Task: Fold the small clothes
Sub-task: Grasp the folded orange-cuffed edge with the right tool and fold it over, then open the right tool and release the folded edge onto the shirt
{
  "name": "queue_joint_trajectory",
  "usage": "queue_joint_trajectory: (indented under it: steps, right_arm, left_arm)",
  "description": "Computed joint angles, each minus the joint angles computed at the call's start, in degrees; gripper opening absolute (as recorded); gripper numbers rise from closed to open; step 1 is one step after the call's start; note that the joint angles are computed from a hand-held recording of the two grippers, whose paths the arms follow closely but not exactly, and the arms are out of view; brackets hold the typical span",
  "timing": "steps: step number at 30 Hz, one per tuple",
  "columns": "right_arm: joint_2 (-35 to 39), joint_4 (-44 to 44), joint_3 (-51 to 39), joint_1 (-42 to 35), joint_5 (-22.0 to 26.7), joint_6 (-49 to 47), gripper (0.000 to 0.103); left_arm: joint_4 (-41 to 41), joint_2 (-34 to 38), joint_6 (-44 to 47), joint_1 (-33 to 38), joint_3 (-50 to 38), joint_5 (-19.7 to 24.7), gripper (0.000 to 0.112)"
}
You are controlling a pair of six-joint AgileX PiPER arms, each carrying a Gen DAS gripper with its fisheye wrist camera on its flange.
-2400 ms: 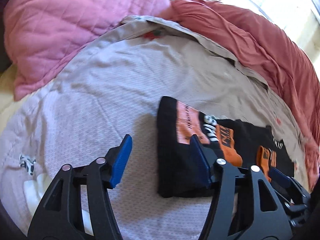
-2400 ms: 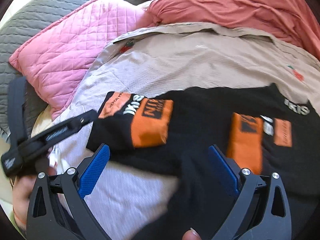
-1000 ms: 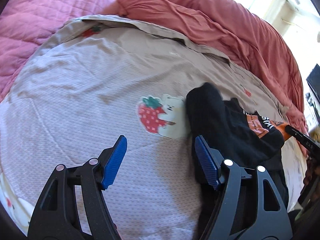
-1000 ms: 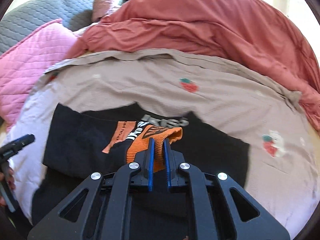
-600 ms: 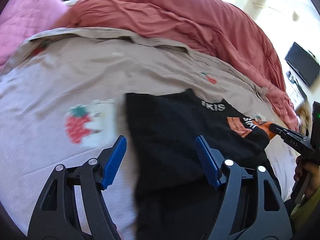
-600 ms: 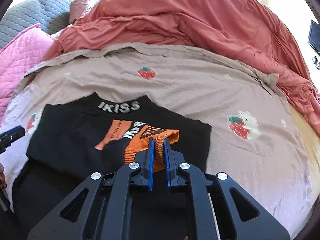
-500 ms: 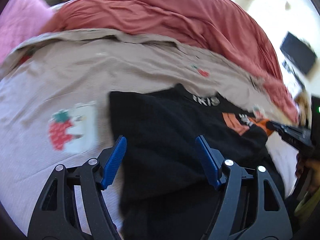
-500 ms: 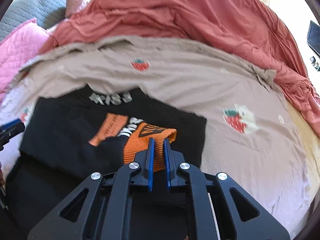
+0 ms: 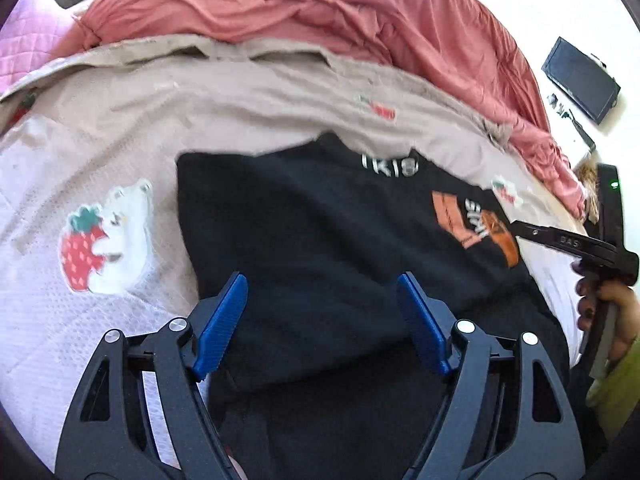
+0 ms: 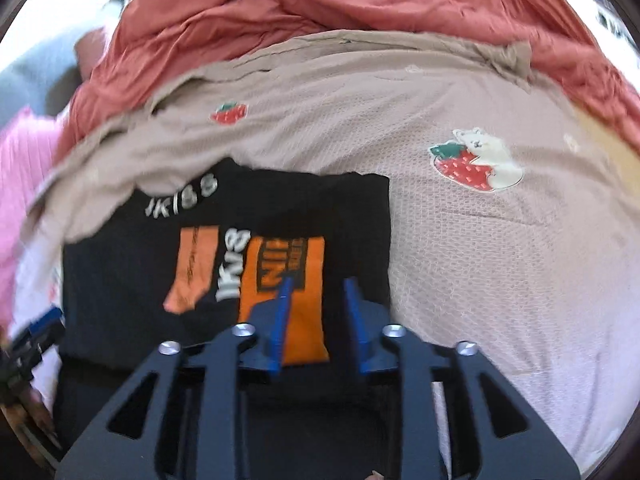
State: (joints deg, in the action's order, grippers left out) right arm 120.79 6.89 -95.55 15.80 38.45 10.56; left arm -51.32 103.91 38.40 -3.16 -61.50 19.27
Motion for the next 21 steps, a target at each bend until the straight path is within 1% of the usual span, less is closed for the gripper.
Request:
queue_joint_trajectory:
  steps: [1, 2, 3, 5, 6, 7, 8, 9, 10, 11, 14, 16, 19, 20, 21]
  right_arm:
    - [1.14, 3.13, -1.42, -0.8, 0.5, -1.5, 0.033]
    - [2.52, 4.08, -3.09, -1.14, 1.06, -1.41, 0.035]
    - [4.0, 4.38, -5.08, -1.27, 2.13, -1.29, 0.039]
    - [7.21, 4.36, -8.61, -1.27, 3.96, -0.68, 0.04]
    - [8.32, 4.27, -9.86, -1.21, 4.65, -0.38, 0.04]
    - [8.96, 4.12, -10.28, -0.94, 4.65, 0.0, 0.039]
    - [8.95, 4.1, -10.06, -0.58, 4.31, -0.28, 0.025]
    - [8.54, 4.15, -9.62, -0.38, 4.09, -0.86, 0.016]
    - [7.94, 2.35, -9.18, 0.2, 3.84, -0.04, 0.012]
    - [6.42, 1.78, -7.38, 0.57, 2.38, -0.8, 0.007]
    - [1.73, -0.32, -1.71, 0.68, -2.44, -1.82, 0.005]
    - [0.11, -2.45, 0.11, 0.67, -3.95, -1.46, 0.005]
    - [0.56, -8.79, -0.62, 1.34, -2.86, 1.69, 0.005]
    - [1.61, -10.26, -1.92, 1.58, -1.24, 2.62, 0.005]
    - [2.64, -12.0, -2.98, 1.99, 0.02, 3.92, 0.005]
  left_arm:
    - [1.49, 0.06, -1.33, 0.07, -0.19, -0.29, 0.071]
    - [2.96, 0.42, -2.84, 0.27, -0.45, -0.25, 0.071]
    - [4.0, 1.2, -4.14, 0.72, -0.98, 0.37, 0.071]
    - [4.79, 2.43, -6.35, 2.01, -1.78, 1.53, 0.071]
    - [3.49, 2.53, -5.94, 3.02, -1.77, 1.92, 0.071]
    - [-0.1, 2.29, -3.24, 4.68, -1.56, 2.49, 0.071]
    - [-2.83, 1.73, -1.1, 5.9, -1.02, 2.49, 0.071]
    - [-4.91, 1.12, 0.54, 6.98, -0.58, 2.24, 0.071]
    - [-6.98, 0.44, 2.3, 8.16, -0.12, 1.93, 0.071]
    - [-8.32, -0.1, 3.47, 9.01, 0.32, 1.55, 0.071]
    - [-10.64, -1.27, 5.03, 9.84, 1.4, -0.45, 0.071]
    - [-13.33, -1.54, 8.01, 9.1, 1.65, -0.55, 0.071]
    - [-16.98, -1.54, 13.44, 6.52, 1.97, 0.08, 0.071]
    - [-17.26, -1.43, 14.57, 5.67, 2.07, 0.45, 0.071]
    - [-15.74, -1.09, 13.88, 4.36, 1.91, 0.2, 0.071]
